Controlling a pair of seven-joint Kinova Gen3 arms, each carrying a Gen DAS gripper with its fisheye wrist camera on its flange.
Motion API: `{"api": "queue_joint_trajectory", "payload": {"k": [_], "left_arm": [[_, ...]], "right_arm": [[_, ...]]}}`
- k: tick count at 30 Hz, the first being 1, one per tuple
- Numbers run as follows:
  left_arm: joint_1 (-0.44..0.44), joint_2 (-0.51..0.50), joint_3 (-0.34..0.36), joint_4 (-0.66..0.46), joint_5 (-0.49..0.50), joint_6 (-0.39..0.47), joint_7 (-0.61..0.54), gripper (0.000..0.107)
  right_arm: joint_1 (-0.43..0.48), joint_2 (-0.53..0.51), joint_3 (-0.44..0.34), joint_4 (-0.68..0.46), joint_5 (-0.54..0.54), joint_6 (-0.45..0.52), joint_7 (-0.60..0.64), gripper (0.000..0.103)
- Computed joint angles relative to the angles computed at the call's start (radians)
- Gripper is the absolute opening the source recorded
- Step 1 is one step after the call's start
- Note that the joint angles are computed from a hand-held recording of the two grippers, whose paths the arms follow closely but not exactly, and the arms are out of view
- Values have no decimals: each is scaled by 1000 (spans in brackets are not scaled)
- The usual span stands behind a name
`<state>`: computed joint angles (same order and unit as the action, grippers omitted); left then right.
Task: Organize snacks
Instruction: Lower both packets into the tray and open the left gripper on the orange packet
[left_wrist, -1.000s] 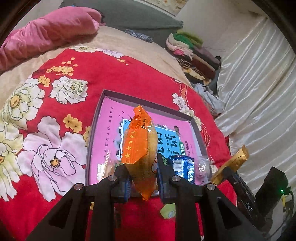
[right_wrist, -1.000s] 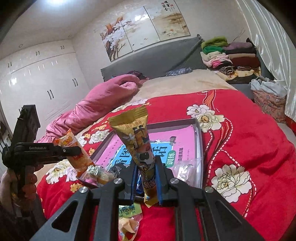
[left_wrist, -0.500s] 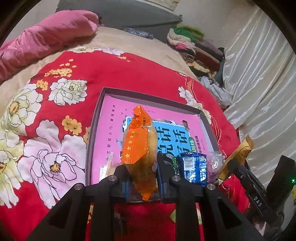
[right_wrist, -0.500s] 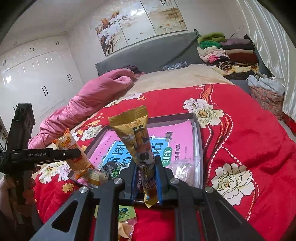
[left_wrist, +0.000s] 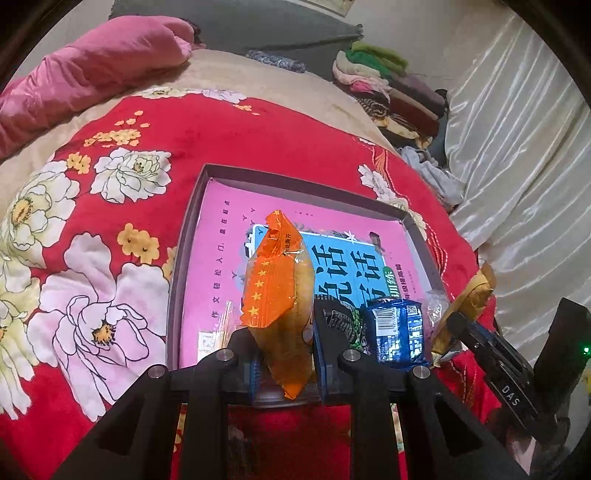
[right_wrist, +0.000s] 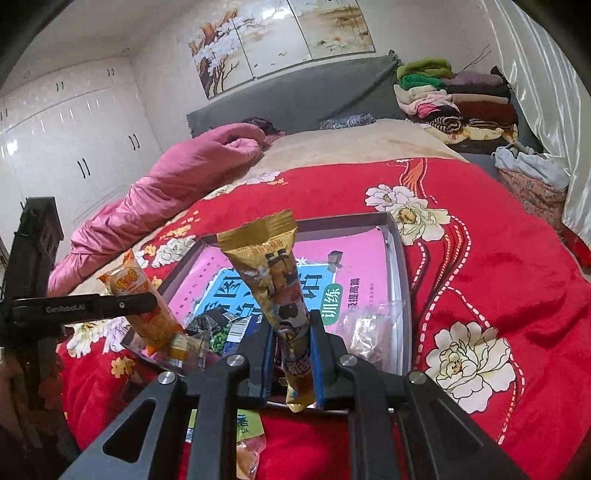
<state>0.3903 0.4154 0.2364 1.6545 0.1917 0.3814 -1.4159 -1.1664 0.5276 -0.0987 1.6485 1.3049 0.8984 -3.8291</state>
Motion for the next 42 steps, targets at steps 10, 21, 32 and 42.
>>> {"api": "queue_joint_trajectory", "payload": {"k": [10, 21, 32, 42], "left_arm": [[-4, 20, 6, -22, 8, 19, -17, 23], [3, 45, 6, -59, 1, 54, -29, 23], [-2, 80, 20, -88, 26, 99, -68, 23], [-3, 76, 20, -71, 49, 76, -85, 23]], "right_arm": [[19, 19, 17, -21, -68, -37, 51, 18], [13, 25, 41, -15, -57, -77, 34, 19], [21, 22, 36, -5, -34, -99, 6, 27], [16, 20, 26, -1, 15, -95, -8, 35]]}}
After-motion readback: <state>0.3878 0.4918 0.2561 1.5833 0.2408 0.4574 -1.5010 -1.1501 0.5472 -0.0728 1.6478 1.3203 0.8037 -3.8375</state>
